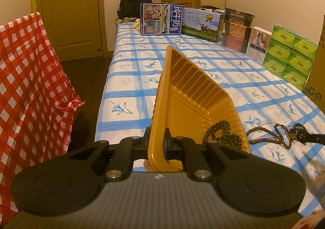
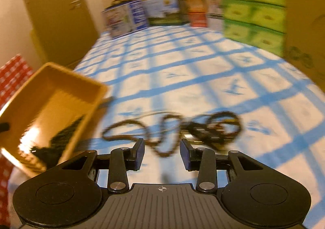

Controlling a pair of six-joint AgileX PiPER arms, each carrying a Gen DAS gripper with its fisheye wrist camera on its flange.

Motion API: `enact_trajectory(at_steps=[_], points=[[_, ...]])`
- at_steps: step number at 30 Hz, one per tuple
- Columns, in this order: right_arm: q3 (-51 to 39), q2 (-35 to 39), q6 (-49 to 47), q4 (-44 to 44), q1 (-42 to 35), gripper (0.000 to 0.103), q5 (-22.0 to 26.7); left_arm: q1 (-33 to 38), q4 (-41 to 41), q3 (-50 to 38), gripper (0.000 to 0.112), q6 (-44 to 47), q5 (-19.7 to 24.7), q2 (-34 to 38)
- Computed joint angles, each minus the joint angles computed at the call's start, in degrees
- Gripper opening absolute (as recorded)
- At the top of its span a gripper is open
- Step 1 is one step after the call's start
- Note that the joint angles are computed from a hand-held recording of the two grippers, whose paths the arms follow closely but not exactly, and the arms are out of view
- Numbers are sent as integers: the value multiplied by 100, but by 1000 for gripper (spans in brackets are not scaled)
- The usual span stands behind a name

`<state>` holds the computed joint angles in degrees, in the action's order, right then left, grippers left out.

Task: Organize jewelry
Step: 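Grasp the black watch with the right gripper and carry it into the orange tray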

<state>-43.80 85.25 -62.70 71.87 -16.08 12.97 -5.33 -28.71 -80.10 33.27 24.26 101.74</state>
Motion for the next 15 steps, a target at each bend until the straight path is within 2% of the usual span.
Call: enact_trajectory(at_steps=[9, 15], points=[[197, -32, -589, 148, -596, 41, -187, 41, 43, -122, 9, 58, 92, 38], [136, 224, -1675, 969, -619, 41, -250, 38, 114, -174, 9, 17, 130, 51]])
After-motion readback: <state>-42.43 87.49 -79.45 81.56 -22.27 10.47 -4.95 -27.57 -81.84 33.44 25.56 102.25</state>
